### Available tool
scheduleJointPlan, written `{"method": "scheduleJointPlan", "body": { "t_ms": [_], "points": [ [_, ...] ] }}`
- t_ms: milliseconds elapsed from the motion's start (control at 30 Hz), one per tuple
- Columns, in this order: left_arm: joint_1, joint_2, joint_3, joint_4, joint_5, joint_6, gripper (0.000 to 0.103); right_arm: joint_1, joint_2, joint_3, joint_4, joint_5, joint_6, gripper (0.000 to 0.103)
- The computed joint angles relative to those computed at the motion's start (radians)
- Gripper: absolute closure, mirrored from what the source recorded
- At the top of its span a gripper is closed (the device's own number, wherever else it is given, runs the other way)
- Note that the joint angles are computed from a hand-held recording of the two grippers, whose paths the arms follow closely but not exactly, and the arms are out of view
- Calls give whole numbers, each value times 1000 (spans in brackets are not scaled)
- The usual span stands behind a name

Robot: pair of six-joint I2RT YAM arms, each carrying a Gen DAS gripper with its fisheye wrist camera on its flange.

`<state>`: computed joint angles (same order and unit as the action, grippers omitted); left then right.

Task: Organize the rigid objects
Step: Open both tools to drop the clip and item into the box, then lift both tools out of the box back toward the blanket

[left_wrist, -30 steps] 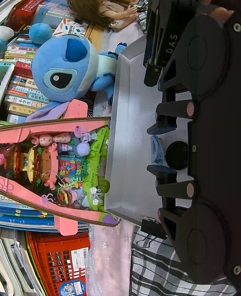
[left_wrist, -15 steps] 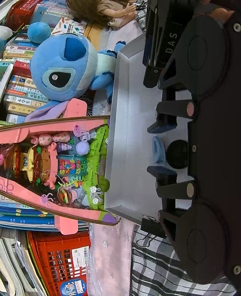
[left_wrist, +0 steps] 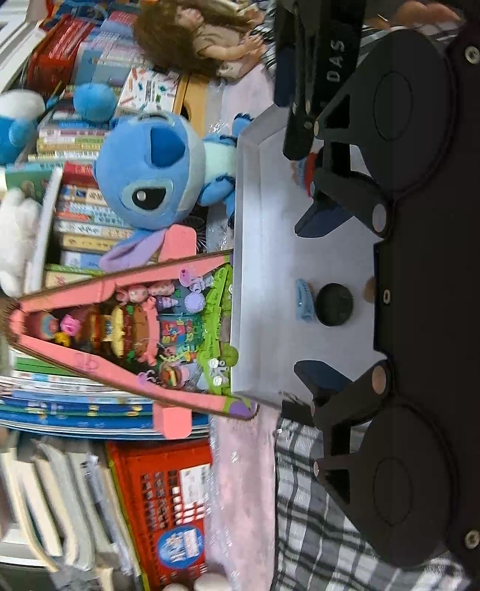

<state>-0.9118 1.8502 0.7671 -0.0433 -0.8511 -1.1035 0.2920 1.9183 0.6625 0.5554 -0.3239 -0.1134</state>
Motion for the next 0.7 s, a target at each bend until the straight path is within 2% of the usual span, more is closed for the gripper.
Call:
{"method": "scheduleJointPlan", "body": {
  "t_ms": [167, 333, 500, 700],
  "points": [
    [-138, -49, -13, -129, -81, -132, 28, -43, -129, -167, 91, -51, -84, 18],
    [-287, -53, 27, -317, -136, -328, 28, -106, -262, -327, 144, -143, -147, 16],
    [-438, 10, 106, -498, -177, -534, 26, -180, -395, -481, 184, -240, -212, 16],
    [-587, 129, 207, -647, -172, -752, 26, -322, -561, -632, 144, -405, -315, 15]
  ]
}}
